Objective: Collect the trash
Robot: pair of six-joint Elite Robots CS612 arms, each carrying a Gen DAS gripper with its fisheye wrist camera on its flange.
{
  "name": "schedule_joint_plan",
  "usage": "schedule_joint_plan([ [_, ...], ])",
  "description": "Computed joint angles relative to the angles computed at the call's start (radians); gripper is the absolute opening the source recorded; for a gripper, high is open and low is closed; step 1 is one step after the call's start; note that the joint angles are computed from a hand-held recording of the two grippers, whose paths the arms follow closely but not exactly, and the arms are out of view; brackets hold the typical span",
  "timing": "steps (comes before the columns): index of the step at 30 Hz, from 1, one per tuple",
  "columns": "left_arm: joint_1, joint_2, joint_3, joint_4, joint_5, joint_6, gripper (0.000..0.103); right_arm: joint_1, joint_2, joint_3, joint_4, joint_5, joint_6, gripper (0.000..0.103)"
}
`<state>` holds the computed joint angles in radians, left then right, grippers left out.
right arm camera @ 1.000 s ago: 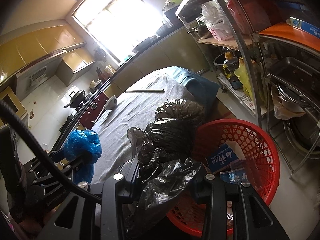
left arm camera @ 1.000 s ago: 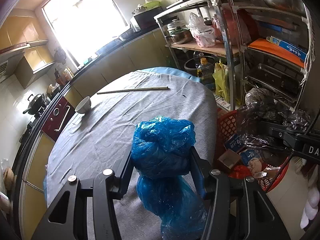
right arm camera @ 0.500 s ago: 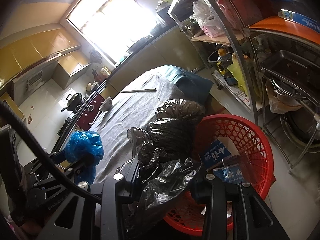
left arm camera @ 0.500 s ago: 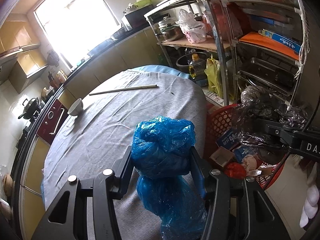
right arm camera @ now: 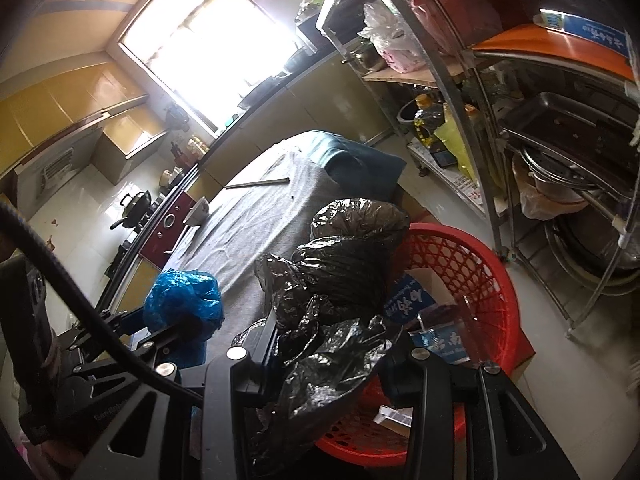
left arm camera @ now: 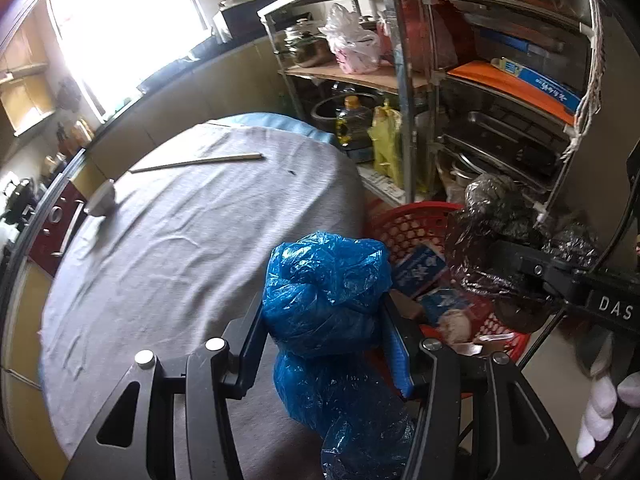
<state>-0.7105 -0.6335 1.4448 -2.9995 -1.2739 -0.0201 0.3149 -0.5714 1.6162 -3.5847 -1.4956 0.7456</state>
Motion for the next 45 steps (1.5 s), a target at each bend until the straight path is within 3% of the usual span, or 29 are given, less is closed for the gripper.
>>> schedule_joint_plan([
  [6, 0.01, 0.014, -0.028, 0.042, -0.098, -0.005, 0.056, -0.007, -0.004, 0.018, 0.024, -0.014, 0.021, 0.044],
  [11, 0.013, 0.022, -0.041, 0.07, -0.155, 0.006, 0.058, -0.014, -0.005, 0.026, 0.049, -0.013, 0.059, 0.054],
  [22, 0.029, -0.01, 0.016, 0.037, -0.164, -0.026, 0.061, -0.016, -0.012, 0.028, 0.045, -0.026, 0.067, 0.055],
  [33, 0.044, -0.07, 0.125, -0.081, -0.03, -0.088, 0.061, 0.002, -0.019, 0.003, 0.079, -0.024, 0.025, 0.055],
  [36, 0.046, -0.085, 0.154, -0.124, 0.024, -0.104, 0.073, 0.011, -0.021, -0.014, 0.097, -0.02, 0.005, 0.055],
  [45, 0.062, -0.13, 0.235, -0.23, 0.111, -0.139, 0.073, 0.049, -0.017, -0.081, 0.169, -0.011, -0.076, 0.055],
])
